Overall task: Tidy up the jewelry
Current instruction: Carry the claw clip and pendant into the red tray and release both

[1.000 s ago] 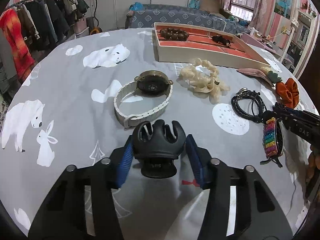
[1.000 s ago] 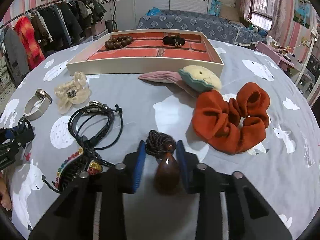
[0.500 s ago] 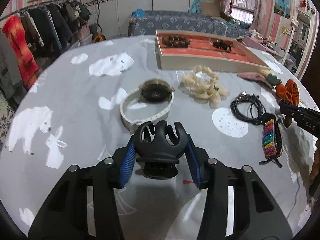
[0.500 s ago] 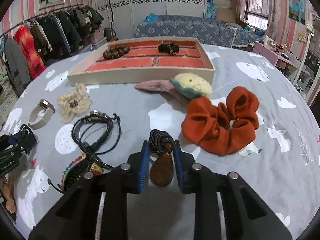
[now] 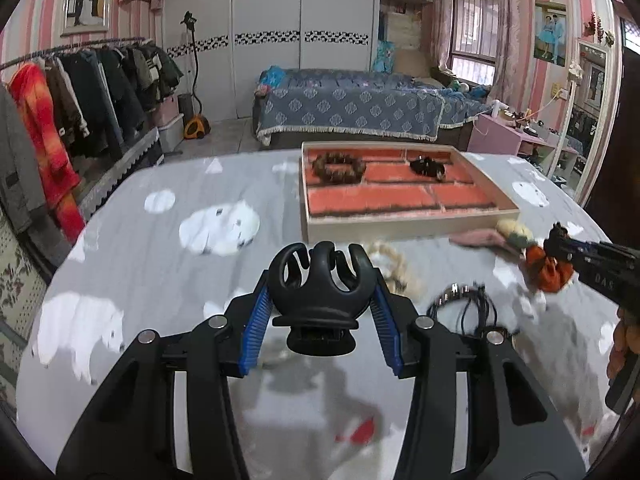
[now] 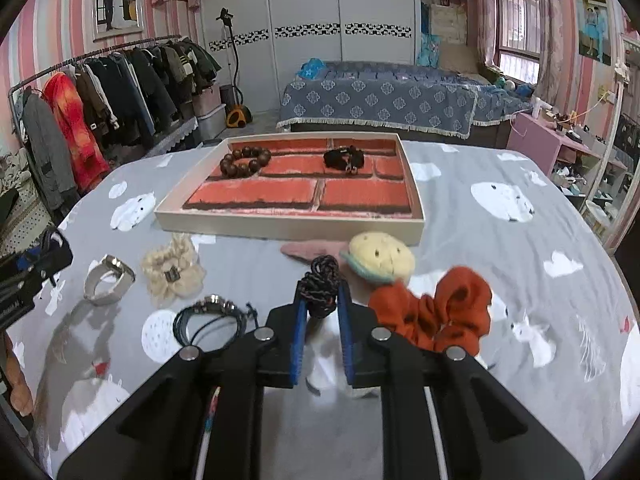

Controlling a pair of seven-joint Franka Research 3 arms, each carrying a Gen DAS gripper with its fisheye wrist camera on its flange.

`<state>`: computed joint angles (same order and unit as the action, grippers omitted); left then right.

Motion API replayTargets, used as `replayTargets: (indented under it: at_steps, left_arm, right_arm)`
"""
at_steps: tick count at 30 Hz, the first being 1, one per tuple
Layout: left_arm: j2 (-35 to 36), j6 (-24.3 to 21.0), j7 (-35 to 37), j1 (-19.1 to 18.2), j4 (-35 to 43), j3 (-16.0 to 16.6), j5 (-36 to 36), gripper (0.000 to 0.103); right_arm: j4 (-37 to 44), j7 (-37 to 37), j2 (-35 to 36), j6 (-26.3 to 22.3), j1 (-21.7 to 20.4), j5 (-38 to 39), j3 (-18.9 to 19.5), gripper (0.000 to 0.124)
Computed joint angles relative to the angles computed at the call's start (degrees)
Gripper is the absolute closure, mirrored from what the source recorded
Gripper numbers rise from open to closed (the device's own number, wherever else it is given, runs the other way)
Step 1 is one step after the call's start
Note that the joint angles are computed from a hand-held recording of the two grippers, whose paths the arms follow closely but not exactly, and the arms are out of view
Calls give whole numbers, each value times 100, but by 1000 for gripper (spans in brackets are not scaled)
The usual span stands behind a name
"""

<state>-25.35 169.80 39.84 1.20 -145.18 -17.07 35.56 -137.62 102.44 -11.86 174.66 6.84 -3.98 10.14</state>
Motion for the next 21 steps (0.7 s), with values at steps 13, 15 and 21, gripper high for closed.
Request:
replayTargets:
  at_steps: [13, 15, 21]
  left_arm:
    - [1695, -453, -133, -210, 1884, 69, 585, 57]
    - [1996, -563, -95, -357, 2213, 190, 564, 57]
    - [2934, -906, -21, -744, 3270, 548, 513, 56]
  right_arm:
    - [1234, -680, 970, -317, 409, 738, -592, 109]
    - [1570, -827, 1209, -417, 459, 906, -673, 109]
    - [2572, -1149, 1947, -660, 526, 1178, -813, 109]
